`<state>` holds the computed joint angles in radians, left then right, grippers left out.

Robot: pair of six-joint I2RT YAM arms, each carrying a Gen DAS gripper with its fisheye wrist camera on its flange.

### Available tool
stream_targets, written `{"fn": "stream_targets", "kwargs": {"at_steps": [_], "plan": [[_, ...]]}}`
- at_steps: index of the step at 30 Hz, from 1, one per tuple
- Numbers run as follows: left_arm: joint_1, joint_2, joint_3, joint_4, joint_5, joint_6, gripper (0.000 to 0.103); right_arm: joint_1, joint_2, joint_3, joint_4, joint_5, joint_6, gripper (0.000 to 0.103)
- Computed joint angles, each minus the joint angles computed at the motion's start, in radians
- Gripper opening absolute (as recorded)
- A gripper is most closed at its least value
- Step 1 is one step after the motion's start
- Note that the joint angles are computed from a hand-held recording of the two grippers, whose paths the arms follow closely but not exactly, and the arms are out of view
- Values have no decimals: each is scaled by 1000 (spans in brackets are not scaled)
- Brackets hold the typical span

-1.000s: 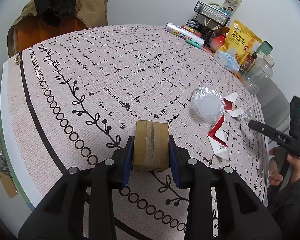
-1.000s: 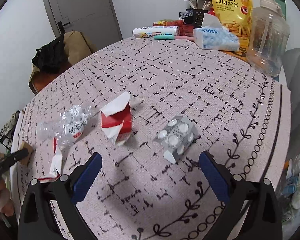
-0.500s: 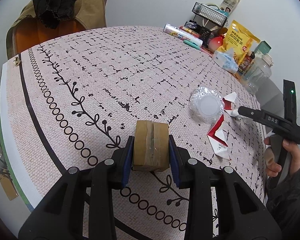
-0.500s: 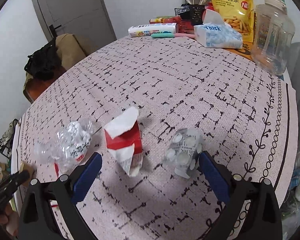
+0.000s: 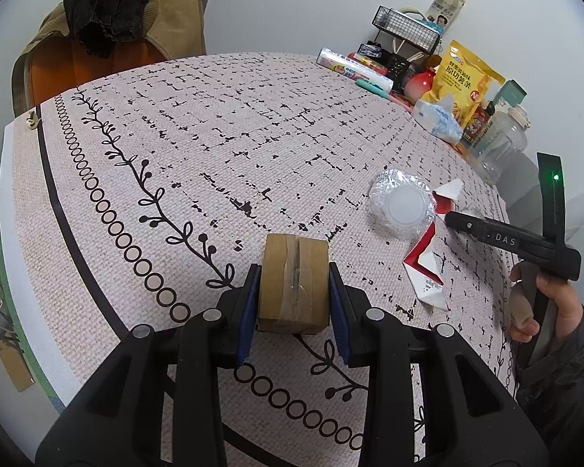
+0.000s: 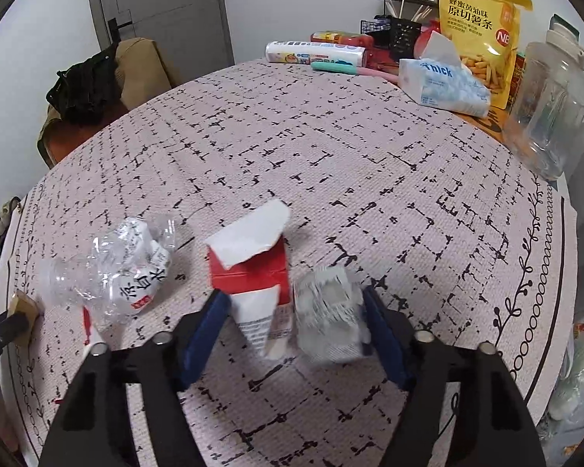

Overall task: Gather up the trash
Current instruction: 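Grasp the silver pill blister pack with the right gripper while the left gripper holds the box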

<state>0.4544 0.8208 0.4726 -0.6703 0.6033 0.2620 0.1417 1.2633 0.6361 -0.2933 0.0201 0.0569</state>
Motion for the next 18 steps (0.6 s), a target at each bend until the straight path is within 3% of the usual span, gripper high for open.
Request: {"fn": "stream_targets", "kwargs": {"at_steps": [5,18], "plan": [[0,-4,-1,-2,2,-2,33,9,-19,-6,-13,5,20,34],[-33,-27,25,-23,-17,-30,33,-67,-172,-49,-79,-80,27,33]]}}
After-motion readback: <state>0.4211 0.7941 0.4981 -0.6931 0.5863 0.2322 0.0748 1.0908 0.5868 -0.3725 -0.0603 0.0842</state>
